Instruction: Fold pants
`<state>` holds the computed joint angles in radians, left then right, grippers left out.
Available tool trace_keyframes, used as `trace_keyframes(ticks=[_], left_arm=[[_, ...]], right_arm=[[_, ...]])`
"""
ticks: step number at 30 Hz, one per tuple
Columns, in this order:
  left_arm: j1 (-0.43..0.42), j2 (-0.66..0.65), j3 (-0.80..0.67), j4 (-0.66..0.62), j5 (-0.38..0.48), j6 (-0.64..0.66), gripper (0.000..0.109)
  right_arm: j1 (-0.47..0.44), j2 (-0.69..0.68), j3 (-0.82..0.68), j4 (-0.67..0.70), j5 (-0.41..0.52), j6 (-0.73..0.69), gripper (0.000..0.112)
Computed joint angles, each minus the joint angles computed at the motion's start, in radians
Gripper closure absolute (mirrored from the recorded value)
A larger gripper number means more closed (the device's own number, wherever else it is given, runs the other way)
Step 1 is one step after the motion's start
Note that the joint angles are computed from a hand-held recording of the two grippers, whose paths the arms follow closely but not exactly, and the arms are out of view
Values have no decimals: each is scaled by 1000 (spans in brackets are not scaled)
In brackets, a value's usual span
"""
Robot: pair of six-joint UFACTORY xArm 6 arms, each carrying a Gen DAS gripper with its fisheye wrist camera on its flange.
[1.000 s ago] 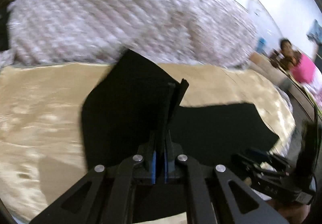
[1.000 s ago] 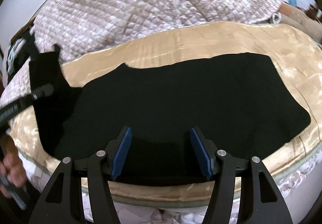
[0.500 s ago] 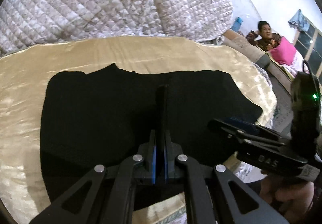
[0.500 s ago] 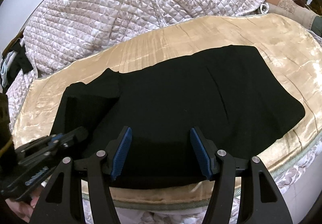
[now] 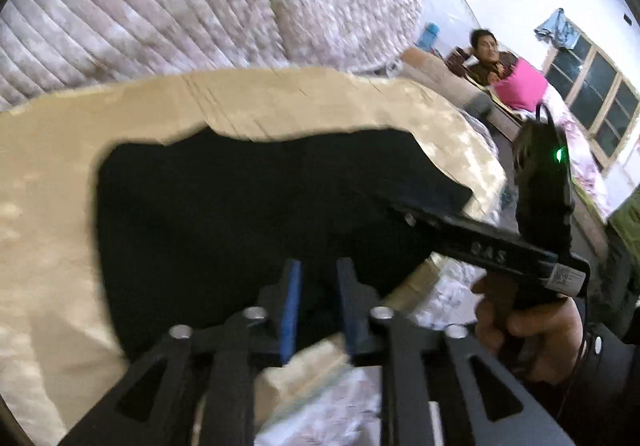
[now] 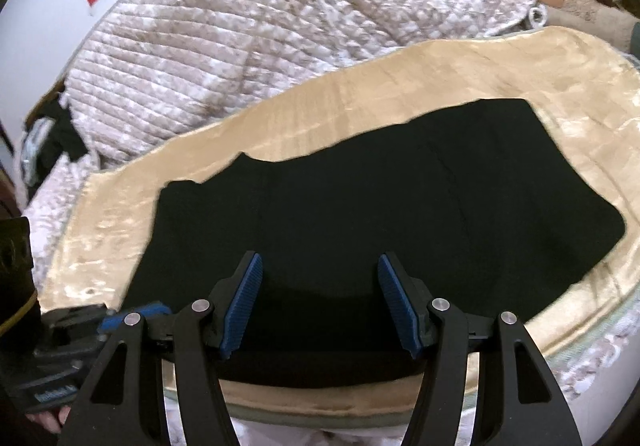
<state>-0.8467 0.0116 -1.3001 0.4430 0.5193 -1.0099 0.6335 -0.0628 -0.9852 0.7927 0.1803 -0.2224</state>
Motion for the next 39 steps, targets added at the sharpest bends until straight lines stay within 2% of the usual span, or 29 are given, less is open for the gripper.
trace_keyframes(ticks=[2, 4, 5, 7, 10, 12, 14, 16, 18, 19, 20, 21, 27, 30, 32, 35, 39], left_arm=[[22, -18, -7, 78, 60, -59, 76], [49, -19, -29, 132, 162, -95, 75], [63, -22, -27, 145, 180, -109, 75], [94, -43, 12, 160, 167, -155, 75], [122, -64, 65, 132, 138, -199, 75], [129, -69, 76, 124, 152, -205, 75], [136, -78, 85, 129, 149, -216, 75], [136, -84, 87, 140, 153, -230, 75], [132, -84, 84, 151, 159, -238, 75], [130, -84, 85, 155, 160, -240, 75], [129, -86, 87, 157, 160, -241, 75], [128, -86, 88, 157, 161, -241, 75], [127, -98, 98, 171, 167, -255, 75], [129, -91, 95, 157, 160, -238, 75], [126, -84, 90, 147, 157, -225, 75], [119, -75, 83, 146, 147, -211, 75], [111, -70, 81, 145, 116, -202, 75]], right_arm=[[-2, 32, -53, 162, 59, -142, 52], [-21, 92, -135, 250, 152, -226, 52], [-25, 111, -158, 257, 177, -237, 52], [-41, 185, -243, 232, 248, -234, 52], [-48, 248, -306, 250, 283, -249, 52], [-44, 267, -331, 270, 296, -258, 53], [-48, 288, -358, 321, 347, -279, 64], [-39, 309, -379, 294, 343, -258, 69], [-44, 322, -392, 290, 348, -230, 84], [-53, 331, -399, 302, 362, -208, 97], [-61, 333, -398, 327, 376, -201, 105], [-64, 328, -394, 352, 383, -210, 106], [-36, 210, -280, 423, 249, -286, 109], [-43, 220, -256, 293, 241, -146, 108], [-48, 224, -251, 309, 250, -139, 108], [-41, 200, -235, 258, 218, -112, 106], [-38, 155, -180, 9, 136, 89, 102]])
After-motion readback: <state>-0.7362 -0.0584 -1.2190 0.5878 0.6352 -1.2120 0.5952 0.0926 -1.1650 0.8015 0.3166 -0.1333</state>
